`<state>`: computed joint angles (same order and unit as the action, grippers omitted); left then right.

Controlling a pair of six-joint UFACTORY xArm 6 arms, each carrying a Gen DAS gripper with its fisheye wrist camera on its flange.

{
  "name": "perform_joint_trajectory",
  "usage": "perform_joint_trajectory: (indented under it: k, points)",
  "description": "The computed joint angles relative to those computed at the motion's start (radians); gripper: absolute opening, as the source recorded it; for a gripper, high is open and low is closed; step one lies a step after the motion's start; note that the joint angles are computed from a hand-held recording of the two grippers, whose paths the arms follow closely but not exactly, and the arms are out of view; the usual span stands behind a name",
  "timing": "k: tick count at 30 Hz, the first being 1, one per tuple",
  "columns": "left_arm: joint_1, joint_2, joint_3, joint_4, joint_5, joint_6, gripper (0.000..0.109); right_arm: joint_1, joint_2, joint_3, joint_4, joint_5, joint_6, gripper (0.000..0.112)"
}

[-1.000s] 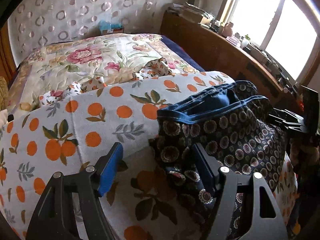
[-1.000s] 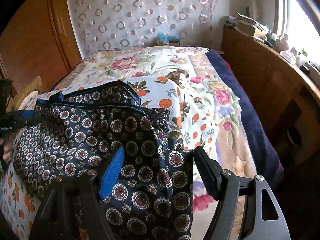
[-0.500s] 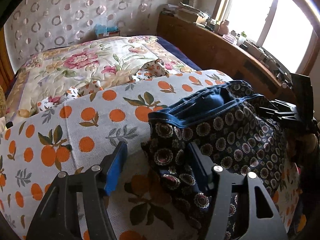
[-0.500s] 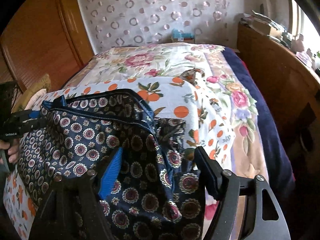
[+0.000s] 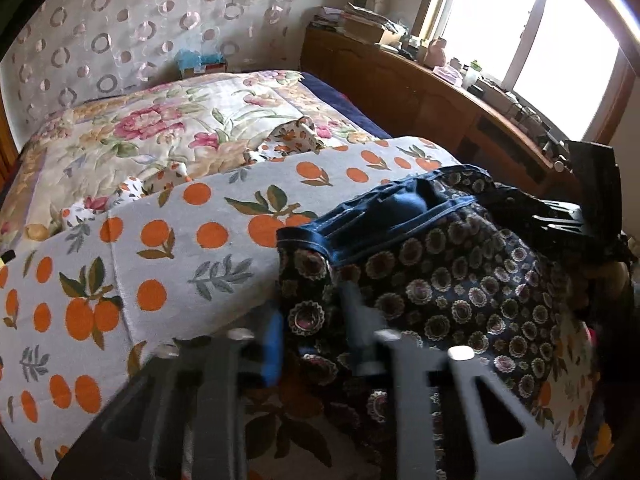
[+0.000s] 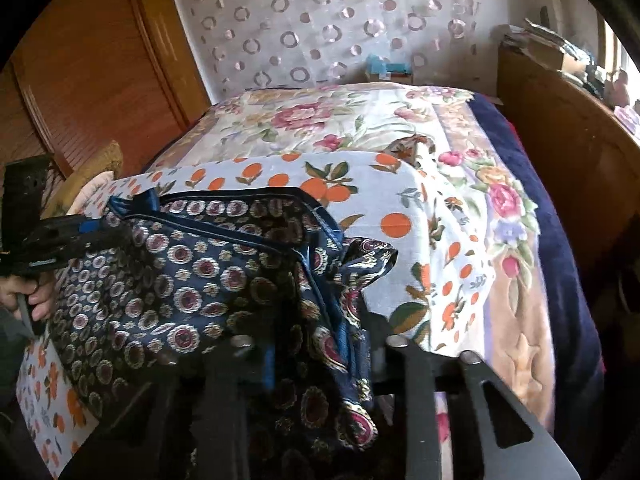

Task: Fold small clothes
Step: 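Carry the folded garment with both grippers toward the yellow plush toy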

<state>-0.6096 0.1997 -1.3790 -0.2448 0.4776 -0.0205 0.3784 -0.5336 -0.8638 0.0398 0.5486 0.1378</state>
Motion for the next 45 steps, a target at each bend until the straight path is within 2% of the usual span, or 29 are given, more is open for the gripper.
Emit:
perform_joint_trajectory:
  k: [1,6,9,19,21,29,35,40,45]
  points:
    - [0.001,-0.001,-0.004,-0.041,0.008,0.025,0.009,-0.001,-0.001,0.002,0.019,-0.002,-0.015,0.018]
    - [-0.015,-0.069,0.059,-0.014,-0.065,-0.005,0.007,0.020,-0.042,0.025,-0.039,-0.039,0.042,0.010]
    - [-0.024,-0.132,0.110,0.125,-0.106,-0.104,0.006,0.041,-0.080,0.039,-0.088,-0.076,0.089,0.010]
    - [0.023,-0.346,0.288,0.296,-0.215,-0.271,0.006,0.144,-0.076,-0.021,-0.276,-0.102,0.203,0.009]
    - [0.044,-0.396,0.328,0.342,-0.228,-0.315,0.006,0.158,-0.059,-0.038,-0.277,-0.119,0.189,0.009]
    - [0.135,-0.578,0.474,0.520,-0.241,-0.475,0.006,0.231,0.081,-0.168,-0.297,-0.165,0.143,0.009]
    - [0.222,-0.675,0.552,0.563,-0.251,-0.515,0.006,0.253,0.229,-0.293,-0.180,-0.212,-0.013,0.009]
    - [0.301,-0.734,0.598,0.611,-0.274,-0.556,0.006,0.263,0.376,-0.457,-0.080,-0.200,-0.160,0.009]
    - [0.385,-0.786,0.652,0.693,-0.311,-0.642,0.006,0.276,0.575,-0.723,-0.025,-0.126,-0.294,0.009]
